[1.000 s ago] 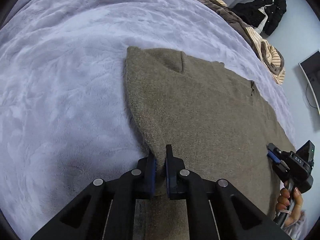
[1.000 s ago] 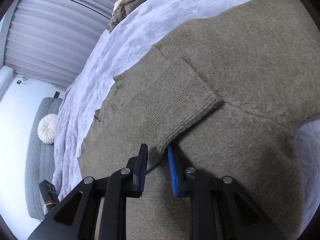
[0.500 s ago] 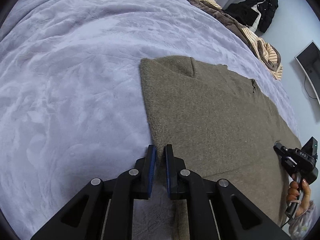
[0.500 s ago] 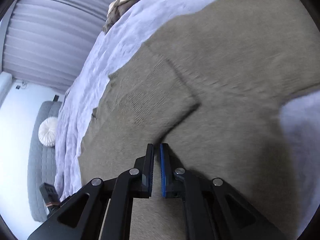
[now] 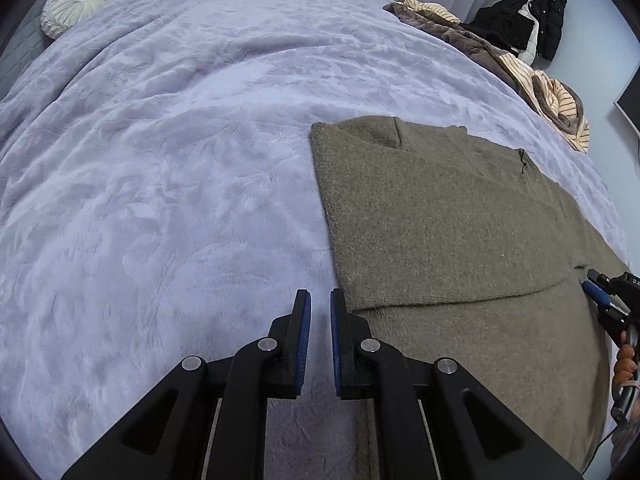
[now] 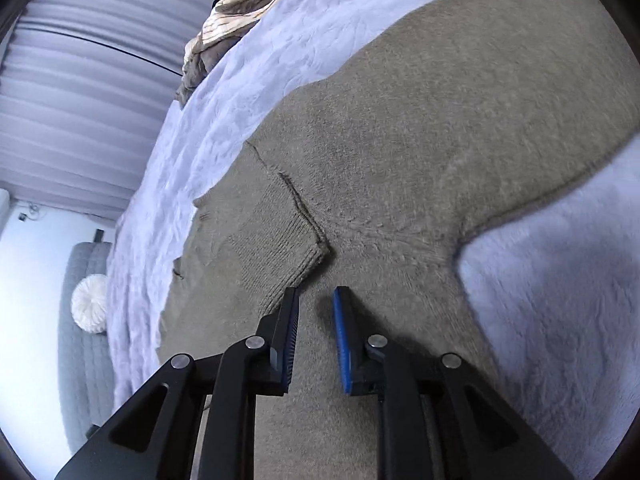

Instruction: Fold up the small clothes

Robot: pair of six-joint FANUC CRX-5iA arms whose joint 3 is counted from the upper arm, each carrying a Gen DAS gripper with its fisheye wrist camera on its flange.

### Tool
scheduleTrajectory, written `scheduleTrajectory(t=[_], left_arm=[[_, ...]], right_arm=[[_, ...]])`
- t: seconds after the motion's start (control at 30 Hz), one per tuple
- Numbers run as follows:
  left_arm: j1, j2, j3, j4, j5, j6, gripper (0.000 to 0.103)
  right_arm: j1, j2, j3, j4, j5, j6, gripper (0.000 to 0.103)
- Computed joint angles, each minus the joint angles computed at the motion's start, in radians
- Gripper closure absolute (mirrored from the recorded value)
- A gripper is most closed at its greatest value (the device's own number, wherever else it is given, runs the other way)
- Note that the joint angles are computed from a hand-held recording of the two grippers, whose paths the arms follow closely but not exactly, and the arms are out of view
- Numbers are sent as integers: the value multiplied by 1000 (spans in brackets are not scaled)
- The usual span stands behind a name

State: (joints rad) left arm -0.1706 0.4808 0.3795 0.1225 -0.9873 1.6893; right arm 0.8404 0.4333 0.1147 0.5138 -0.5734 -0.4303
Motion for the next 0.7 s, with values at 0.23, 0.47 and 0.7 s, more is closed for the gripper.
scheduleTrajectory(t=[0.23, 0.47, 0.7], left_arm=[[-72, -37, -9, -51, -30, 47, 72], [-166, -95, -46, -159, -14, 146, 1], [-210, -99, -54, -140, -88, 211, 1]], right_arm=[[51, -36, 3, -43, -29, 132, 49], [108, -123, -142, 42, 48, -2, 47], [122, -245, -383, 376, 186, -351, 40]])
